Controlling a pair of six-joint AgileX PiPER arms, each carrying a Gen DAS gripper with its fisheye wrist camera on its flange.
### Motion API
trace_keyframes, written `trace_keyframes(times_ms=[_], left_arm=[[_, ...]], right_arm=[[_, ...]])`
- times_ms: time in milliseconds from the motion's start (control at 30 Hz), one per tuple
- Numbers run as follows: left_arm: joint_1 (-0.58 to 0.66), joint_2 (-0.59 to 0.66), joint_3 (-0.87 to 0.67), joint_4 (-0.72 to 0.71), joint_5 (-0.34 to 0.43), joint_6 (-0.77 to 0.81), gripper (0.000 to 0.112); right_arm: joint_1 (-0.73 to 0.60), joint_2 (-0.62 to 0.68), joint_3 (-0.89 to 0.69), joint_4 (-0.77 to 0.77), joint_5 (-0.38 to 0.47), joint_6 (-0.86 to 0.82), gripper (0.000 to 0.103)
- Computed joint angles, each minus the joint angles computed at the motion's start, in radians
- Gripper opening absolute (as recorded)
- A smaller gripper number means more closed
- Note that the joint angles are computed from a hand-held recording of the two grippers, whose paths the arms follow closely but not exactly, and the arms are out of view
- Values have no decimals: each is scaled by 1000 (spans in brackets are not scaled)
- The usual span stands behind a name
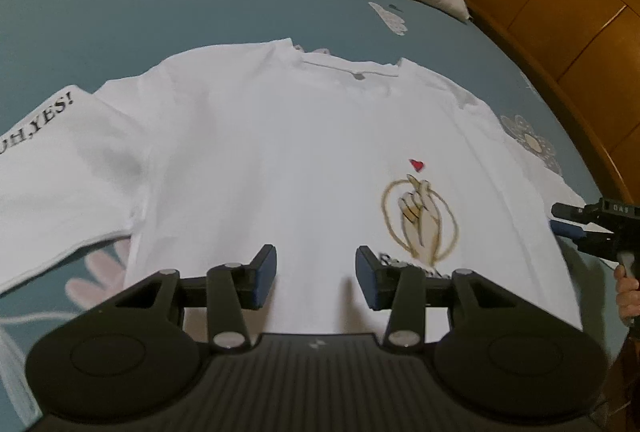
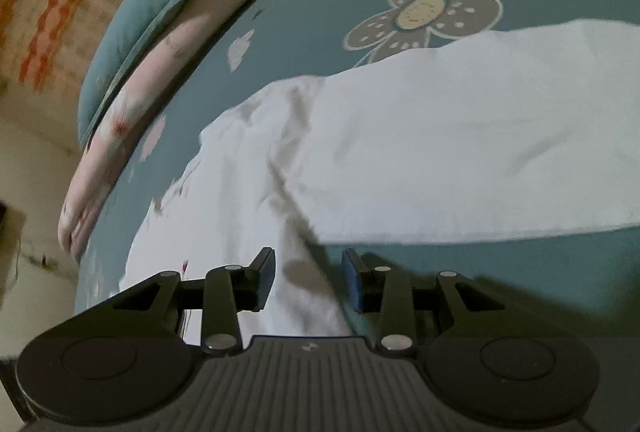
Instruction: Fold clothes
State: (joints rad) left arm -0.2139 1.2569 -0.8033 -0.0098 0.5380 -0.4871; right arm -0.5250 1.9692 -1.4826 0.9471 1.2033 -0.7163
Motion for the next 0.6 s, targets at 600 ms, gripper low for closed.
trace_keyframes(times_ms=[600], left_arm=[[83,-40,66,170,-22,-56,46]], right_arm=[[30,-69,-34,-72,-184,-61,41]])
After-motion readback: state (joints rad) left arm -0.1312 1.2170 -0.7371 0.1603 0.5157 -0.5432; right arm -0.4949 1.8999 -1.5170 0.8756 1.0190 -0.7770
